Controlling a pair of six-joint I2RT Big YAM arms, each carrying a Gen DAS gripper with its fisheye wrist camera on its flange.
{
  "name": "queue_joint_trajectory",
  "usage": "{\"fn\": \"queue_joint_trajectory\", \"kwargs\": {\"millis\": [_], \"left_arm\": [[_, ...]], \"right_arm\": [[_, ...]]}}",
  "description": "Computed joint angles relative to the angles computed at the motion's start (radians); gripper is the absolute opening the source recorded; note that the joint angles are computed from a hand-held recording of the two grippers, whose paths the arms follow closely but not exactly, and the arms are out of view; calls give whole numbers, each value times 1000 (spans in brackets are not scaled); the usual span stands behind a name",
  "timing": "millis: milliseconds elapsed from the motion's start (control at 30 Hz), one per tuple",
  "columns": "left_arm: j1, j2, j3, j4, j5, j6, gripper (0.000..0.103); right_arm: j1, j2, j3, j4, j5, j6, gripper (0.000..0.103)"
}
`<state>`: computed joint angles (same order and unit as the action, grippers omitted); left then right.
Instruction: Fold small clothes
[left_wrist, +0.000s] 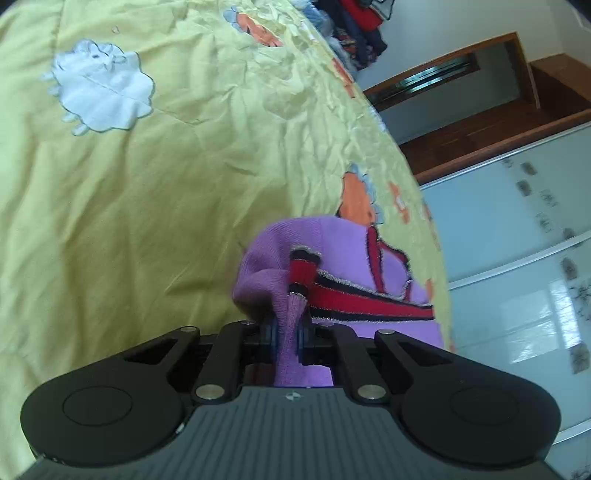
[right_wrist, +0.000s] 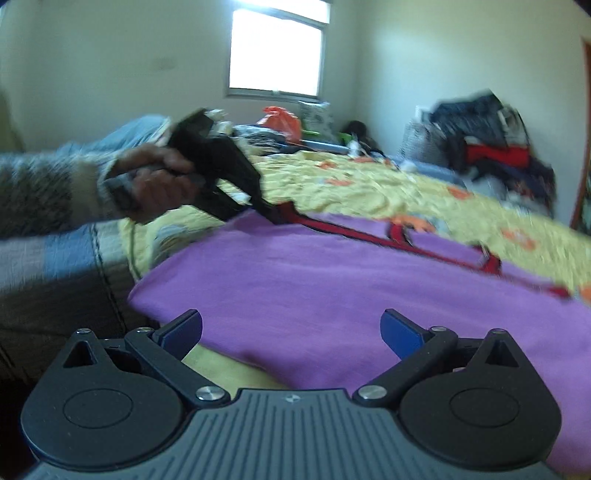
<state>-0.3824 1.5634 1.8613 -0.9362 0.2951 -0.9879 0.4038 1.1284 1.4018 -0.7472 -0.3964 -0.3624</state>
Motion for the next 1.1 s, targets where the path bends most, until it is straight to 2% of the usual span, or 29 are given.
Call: {"fn": "queue_joint_trajectory", "kwargs": {"millis": [133,233,333,533,600,633,667,800,833,867,1000,1100], "left_arm": [[-10,17,38,-34,-23,30,9],[-11,18,42,-35,-30,11,9],[-10,5,30,-38,-35,-7,9],[-9,0,28,-44,-36,-23,9],[-11,1,27,-49,-42,-14,9],[-12,-1,22,-44,-43,-21,9],[-12,-3,19,-40,-45,-22,9],[-18,-14,2,-27,-67,-20,9],[-21,-17,0,-21,-75,-15,9],[-23,-21,-5,-15,-80,-18,9],[-26,-62,-51,68,-84,-55,9],[-30,-97,-113,170,-90,-128,8]], "right_arm": [[104,-30,-51,72,76,-173,103],[179,-34,-90,118,118,-314,103],[242,-16,-117,170,196,-428,103],[296,53,-98,186,260,-508,103],[303,69,-82,172,265,-509,95],[308,78,-72,172,281,-490,79],[311,87,-55,156,298,-453,56],[284,132,40,54,248,-314,33],[268,140,65,30,209,-257,20],[253,145,86,11,176,-206,12],[177,193,184,-82,-9,11,8],[110,225,229,-101,-157,191,7]]}}
